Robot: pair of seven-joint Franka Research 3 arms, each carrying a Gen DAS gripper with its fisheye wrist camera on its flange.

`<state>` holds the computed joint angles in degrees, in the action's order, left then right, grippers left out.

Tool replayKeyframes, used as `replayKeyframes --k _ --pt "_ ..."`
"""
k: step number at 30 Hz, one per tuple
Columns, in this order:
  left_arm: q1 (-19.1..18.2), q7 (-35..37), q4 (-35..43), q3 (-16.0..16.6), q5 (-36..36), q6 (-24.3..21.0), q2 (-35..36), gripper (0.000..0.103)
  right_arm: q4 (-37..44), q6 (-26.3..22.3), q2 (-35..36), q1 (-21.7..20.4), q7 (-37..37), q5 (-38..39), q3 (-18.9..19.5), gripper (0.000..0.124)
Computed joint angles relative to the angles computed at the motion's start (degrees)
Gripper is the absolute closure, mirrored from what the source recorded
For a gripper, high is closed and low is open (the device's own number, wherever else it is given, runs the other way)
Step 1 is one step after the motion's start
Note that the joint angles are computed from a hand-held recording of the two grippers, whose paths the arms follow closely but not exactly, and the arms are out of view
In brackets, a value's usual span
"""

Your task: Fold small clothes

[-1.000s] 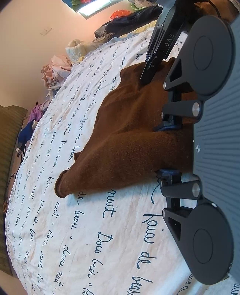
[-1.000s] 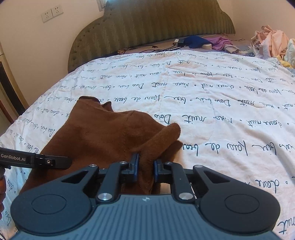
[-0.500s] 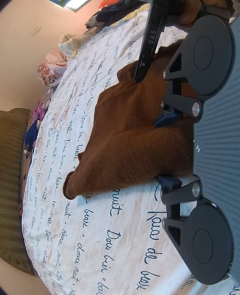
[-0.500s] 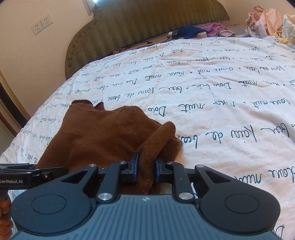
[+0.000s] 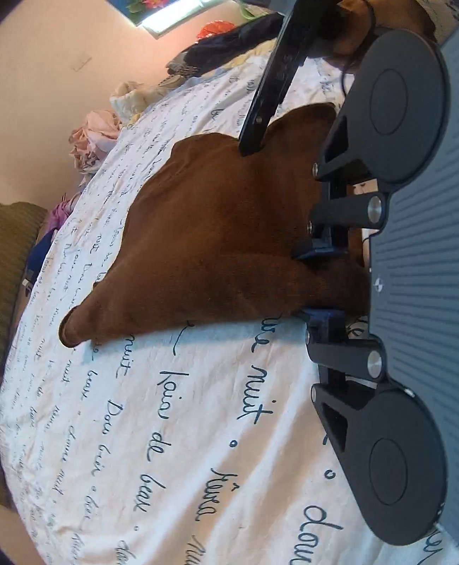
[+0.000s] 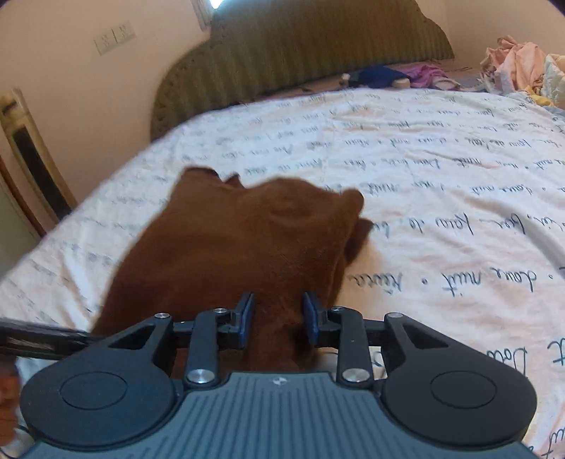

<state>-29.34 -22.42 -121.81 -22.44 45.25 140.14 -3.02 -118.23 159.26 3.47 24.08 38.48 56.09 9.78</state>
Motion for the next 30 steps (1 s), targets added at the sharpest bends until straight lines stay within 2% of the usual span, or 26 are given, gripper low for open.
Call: replayKeyframes --k 1,3,4,6,7,8,9,10,13,15,16,17,18,20,23,30 --pt "0.0 0.2 0.1 0.0 -0.8 -0.3 -0.1 0.075 0.2 0.0 0.8 -0.9 0.7 -0.9 0.8 0.080" --pt "-0.1 0.4 -0.2 0.0 -1.6 -0.3 -0.9 0.077 1.0 -5.7 0.4 -1.6 2.2 2.3 -0.9 0.078" --pt "-0.1 0.1 -0.7 -0.1 -1.6 0.4 -1.7 0.077 0.1 -5.8 -0.8 -1.9 1.6 3.8 -1.0 0.077" --pt "-0.2 0.7 -1.0 -0.6 -2.9 0.2 -2.6 0.060 -2.5 -5.1 -4.0 -2.1 -1.0 6.1 -1.5 0.077" --pt "-0.2 -0.5 -0.8 -1.1 -2.3 -0.9 -2.7 0.034 -3.5 -6.4 -5.2 -2.3 -2.2 8.0 -2.1 0.077" --pt "-0.2 -2.2 -0.5 -1.7 -0.8 -2.3 -2.6 0.017 -4.3 -8.6 -6.1 -2.5 -2.6 10.2 -2.9 0.077" --pt "-0.3 -2.5 0.2 -1.9 -0.1 -3.6 -2.1 0.015 -4.7 -11.6 -6.4 -2.8 -2.0 11.0 -3.7 0.077" --pt "-0.4 -1.7 0.7 -1.8 -0.5 -3.7 -1.5 0.016 -4.8 -14.1 -6.3 -3.0 -2.3 11.4 -4.2 0.077" --pt "-0.7 -1.0 2.5 -1.3 -1.0 -3.8 0.7 0.018 -4.6 -17.6 -4.6 -3.2 -1.2 12.5 -4.4 0.075" --pt "-1.4 -0.3 4.6 -1.2 -0.2 -5.6 2.5 0.028 -3.9 -20.6 -3.1 -3.6 -4.0 16.3 -4.4 0.076" --pt "-1.7 0.5 5.5 -0.9 -0.6 -6.3 3.4 0.041 -3.6 -20.6 -2.6 -3.7 -4.5 17.5 -4.2 0.079" --pt "-2.1 1.0 6.2 -0.7 -0.8 -6.8 3.8 0.052 -3.1 -20.8 -2.1 -3.7 -4.2 17.5 -3.9 0.097" --pt "-2.2 1.1 6.1 -0.4 -0.7 -6.1 3.9 0.060 -2.2 -21.1 -1.5 -3.8 -2.7 16.7 -3.8 0.106" --pt "-2.4 1.2 5.7 0.2 -1.1 -4.4 3.6 0.079 -1.6 -21.2 -1.0 -4.0 -2.7 17.1 -3.4 0.108" --pt "-2.6 2.2 5.4 0.3 -1.1 -4.2 3.1 0.084 -1.9 -21.2 -1.9 -4.1 -3.5 17.1 -3.1 0.110" --pt "-2.7 2.0 4.9 0.1 -0.6 -3.6 2.5 0.086 -3.4 -22.4 -4.1 -4.5 -3.5 18.7 -3.9 0.111"
